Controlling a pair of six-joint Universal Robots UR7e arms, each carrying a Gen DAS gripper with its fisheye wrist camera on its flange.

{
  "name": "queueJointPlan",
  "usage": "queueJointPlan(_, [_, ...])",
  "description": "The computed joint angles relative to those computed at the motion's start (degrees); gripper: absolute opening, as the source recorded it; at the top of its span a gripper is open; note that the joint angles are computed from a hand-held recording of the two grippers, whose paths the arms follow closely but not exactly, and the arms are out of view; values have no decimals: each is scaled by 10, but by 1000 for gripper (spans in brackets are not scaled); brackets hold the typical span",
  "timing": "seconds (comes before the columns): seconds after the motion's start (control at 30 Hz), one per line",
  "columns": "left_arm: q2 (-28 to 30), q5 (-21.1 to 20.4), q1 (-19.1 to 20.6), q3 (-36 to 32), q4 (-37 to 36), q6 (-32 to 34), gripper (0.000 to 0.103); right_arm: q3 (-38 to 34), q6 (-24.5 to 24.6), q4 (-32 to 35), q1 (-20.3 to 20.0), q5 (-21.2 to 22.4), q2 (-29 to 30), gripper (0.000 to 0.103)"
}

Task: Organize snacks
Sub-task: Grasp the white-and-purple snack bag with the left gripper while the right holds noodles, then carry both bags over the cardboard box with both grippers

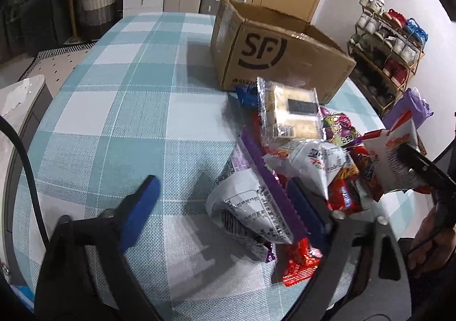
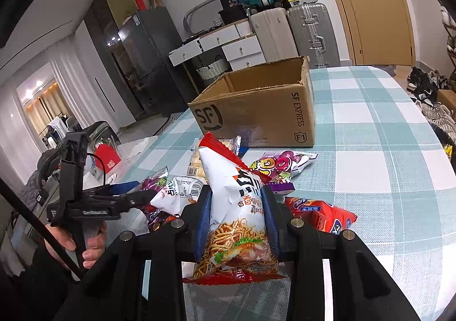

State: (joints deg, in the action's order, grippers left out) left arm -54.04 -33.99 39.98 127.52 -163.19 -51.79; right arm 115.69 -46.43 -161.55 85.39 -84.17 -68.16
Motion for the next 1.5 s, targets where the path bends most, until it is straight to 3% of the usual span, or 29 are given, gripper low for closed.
queueJointPlan(0.07, [1, -6, 5, -4, 14, -6, 82, 0, 1, 1, 0, 0, 0, 34])
queueJointPlan(0.17, [5, -12, 4, 1, -23, 17, 68, -3, 4, 6, 0, -3, 2, 34])
queueJointPlan(0.33, [7, -16, 1, 6, -45, 32, 58, -5, 5, 8, 0, -6, 4, 34])
queueJointPlan(0.4, [9, -19, -1, 8, -61, 46, 48, -5, 4, 7, 0, -8, 5, 34])
queueJointPlan(1.0, [9, -37, -5, 16, -90, 73, 37, -2, -9, -18, 6, -26, 17, 34])
queueJointPlan(1.5, [-6, -9, -20, 32, -67, 27, 37, -6, 4, -15, -3, 3, 10, 34])
